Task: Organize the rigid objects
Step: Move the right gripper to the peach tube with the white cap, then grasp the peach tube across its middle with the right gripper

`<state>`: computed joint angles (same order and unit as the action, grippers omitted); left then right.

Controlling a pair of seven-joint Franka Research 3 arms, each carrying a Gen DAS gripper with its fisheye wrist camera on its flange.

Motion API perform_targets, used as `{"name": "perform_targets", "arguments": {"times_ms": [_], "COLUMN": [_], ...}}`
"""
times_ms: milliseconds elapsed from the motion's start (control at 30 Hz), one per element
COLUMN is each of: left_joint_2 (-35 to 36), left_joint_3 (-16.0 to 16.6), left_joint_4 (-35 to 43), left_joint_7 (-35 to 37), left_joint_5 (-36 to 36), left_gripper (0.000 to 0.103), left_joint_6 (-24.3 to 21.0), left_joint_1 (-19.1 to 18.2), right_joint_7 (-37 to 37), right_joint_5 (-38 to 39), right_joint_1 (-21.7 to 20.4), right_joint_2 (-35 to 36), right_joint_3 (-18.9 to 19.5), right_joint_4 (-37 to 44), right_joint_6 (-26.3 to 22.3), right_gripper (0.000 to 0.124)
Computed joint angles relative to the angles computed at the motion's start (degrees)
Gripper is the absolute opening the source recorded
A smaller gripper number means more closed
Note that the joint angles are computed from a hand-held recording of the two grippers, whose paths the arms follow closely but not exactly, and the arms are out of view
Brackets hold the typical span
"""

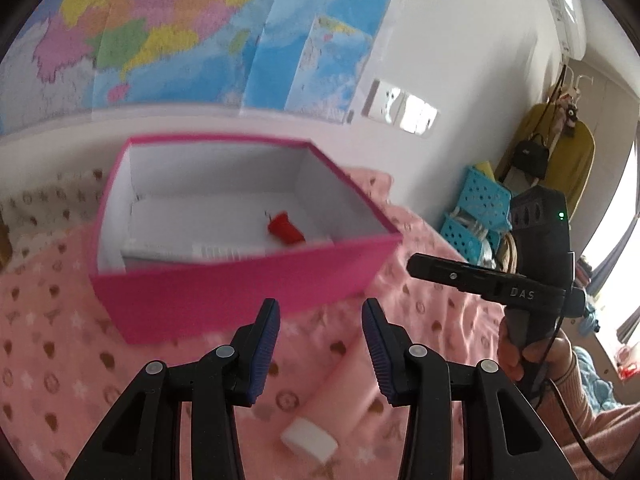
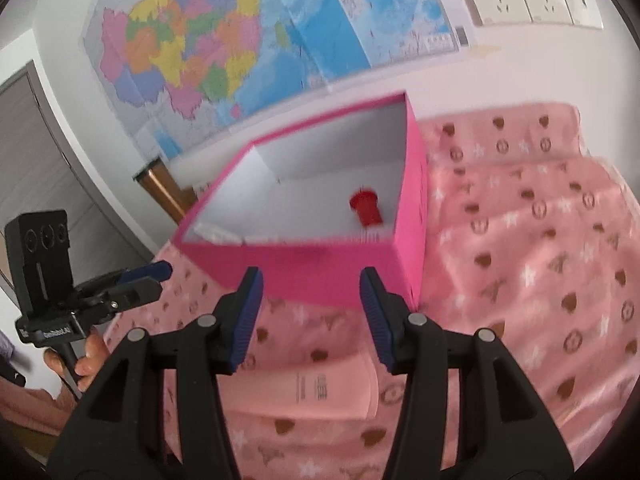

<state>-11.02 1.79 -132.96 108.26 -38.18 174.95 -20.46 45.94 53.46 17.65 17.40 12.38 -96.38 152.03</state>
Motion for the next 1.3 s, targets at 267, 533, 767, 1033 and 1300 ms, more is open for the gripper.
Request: {"name": "perform_targets", "arguments": {"times_ms": [267, 533, 767, 1033, 1300], "left_joint_2": [-0.1, -0.9, -0.9, -0.7, -0.6], "left_joint_3": [-2.8, -3.4, -3.0, -3.7, -4.6], "left_joint_4": [-4.4, -6.8, -7.1, -7.4, -7.4], "left_joint_7": [-5.7, -10.8, -12.3, -13.5, -18.2], "left_joint_5": [0.7, 4.2, 6.1, 6.0, 12.0], "left_gripper": [0.043, 0.043, 0.043, 0.041, 0.036], "left_joint_6": [-2.7, -3.4, -4.4, -5.9, -5.7], "left_joint_1": [1.6, 1.8, 1.3, 2.1, 3.8], "right_joint_7": [6.4, 7.6, 7.9, 8.1, 9.2], "right_joint_5": [-4.9, -6.1, -6.8, -8.4, -9.7], "right_joint_1": [0.6, 0.1, -0.1, 0.2, 0.3], "right_joint_2": [1.0, 0.7, 1.2, 2.5, 1.9], "right_joint_3": [-1.6, -1.4, -1.1, -0.9, -0.9], "right_joint_4": [-3.4, -5.1, -4.9, -3.2, -3.9], "right_joint_6": [-2.3, -1.2, -1.3, -2.7, -3.1], "right_gripper": [0.052, 0.053, 0.053, 0.053, 0.053]}}
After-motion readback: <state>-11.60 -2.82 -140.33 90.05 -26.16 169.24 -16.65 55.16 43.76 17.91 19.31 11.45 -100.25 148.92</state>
